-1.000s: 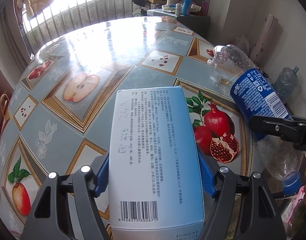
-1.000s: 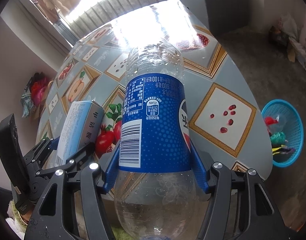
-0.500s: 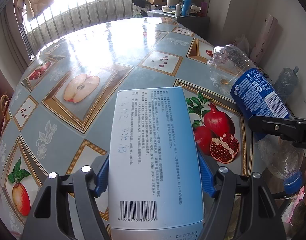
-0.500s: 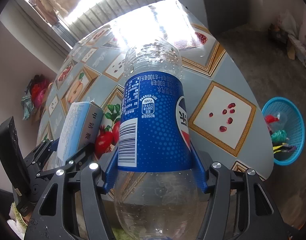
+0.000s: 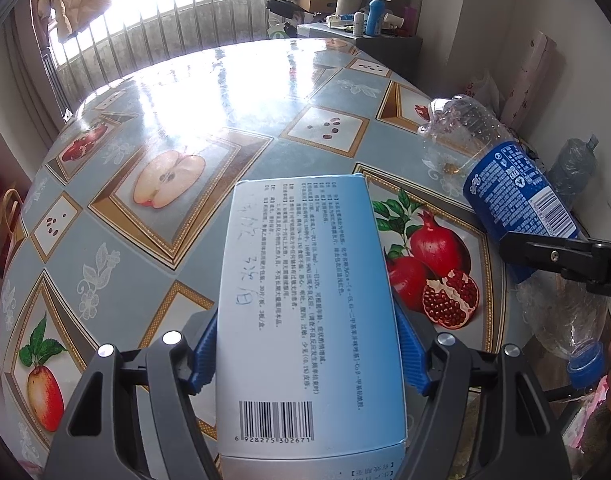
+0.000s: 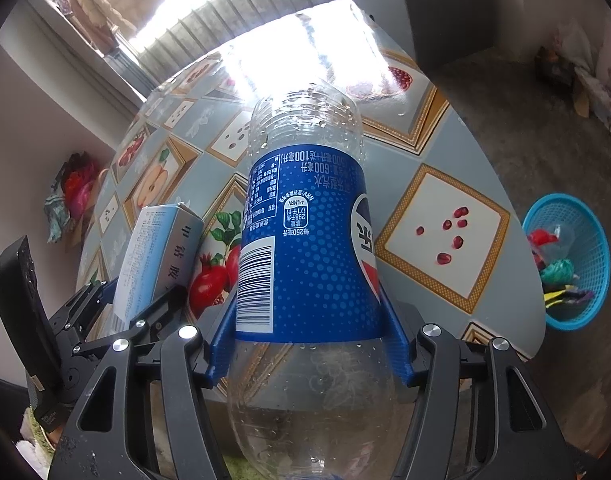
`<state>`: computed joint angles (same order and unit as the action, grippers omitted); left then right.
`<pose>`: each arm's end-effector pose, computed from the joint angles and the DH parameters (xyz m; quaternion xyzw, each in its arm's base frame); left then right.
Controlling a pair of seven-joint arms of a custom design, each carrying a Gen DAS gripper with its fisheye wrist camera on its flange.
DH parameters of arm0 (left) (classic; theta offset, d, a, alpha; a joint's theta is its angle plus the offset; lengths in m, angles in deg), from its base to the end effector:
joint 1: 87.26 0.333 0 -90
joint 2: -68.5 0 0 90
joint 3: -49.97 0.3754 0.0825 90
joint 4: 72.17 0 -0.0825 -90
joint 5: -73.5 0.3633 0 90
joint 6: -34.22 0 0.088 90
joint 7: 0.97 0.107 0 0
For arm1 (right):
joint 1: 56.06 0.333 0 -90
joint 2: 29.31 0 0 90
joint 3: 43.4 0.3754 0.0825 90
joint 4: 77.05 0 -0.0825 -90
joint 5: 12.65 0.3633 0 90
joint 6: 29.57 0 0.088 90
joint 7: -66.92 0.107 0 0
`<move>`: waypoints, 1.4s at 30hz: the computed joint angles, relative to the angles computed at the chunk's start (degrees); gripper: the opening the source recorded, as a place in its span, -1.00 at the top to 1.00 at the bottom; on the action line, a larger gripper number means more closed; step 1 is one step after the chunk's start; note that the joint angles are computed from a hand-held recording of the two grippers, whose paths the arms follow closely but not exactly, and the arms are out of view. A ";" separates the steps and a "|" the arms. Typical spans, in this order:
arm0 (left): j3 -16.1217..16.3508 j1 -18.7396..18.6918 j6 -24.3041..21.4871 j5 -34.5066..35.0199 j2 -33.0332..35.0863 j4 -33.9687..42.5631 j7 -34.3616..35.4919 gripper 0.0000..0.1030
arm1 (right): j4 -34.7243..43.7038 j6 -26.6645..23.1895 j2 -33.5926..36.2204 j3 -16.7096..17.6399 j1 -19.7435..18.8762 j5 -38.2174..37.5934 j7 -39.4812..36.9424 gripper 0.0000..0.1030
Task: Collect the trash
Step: 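Lift the white box with the left tool while the right tool holds the Pepsi bottle, then carry the bottle and box over the wastebasket and open both tools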
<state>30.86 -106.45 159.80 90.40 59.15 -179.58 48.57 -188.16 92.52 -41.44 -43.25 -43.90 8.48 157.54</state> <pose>0.4061 -0.3290 0.6903 -0.6488 0.7073 -0.2122 0.1838 0.4821 0.1216 0.6812 -0.7063 0.6580 0.0114 0.2608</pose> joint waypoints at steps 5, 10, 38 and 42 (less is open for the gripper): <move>-0.20 -0.07 0.10 0.47 -0.09 0.17 -0.47 -0.37 | 0.17 -0.04 -0.14 -0.16 -0.02 0.48 -0.32 -0.12; -0.21 -0.07 0.76 0.75 -0.68 0.27 -0.65 -0.37 | 0.17 0.36 -0.41 -0.23 -0.07 1.01 -0.28 -0.12; -1.86 -6.57 1.13 1.25 12.62 22.02 9.63 -0.37 | -7.84 10.52 -8.82 -5.04 -4.59 4.66 3.47 -0.12; -1.51 -11.23 -2.03 -0.01 21.24 33.75 14.53 -0.37 | -10.54 12.62 -10.67 -6.58 -8.24 2.64 7.57 -0.12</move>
<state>29.36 -117.68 157.77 90.40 80.39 -145.83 63.09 -198.70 105.14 -52.10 -49.83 -52.14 11.12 165.11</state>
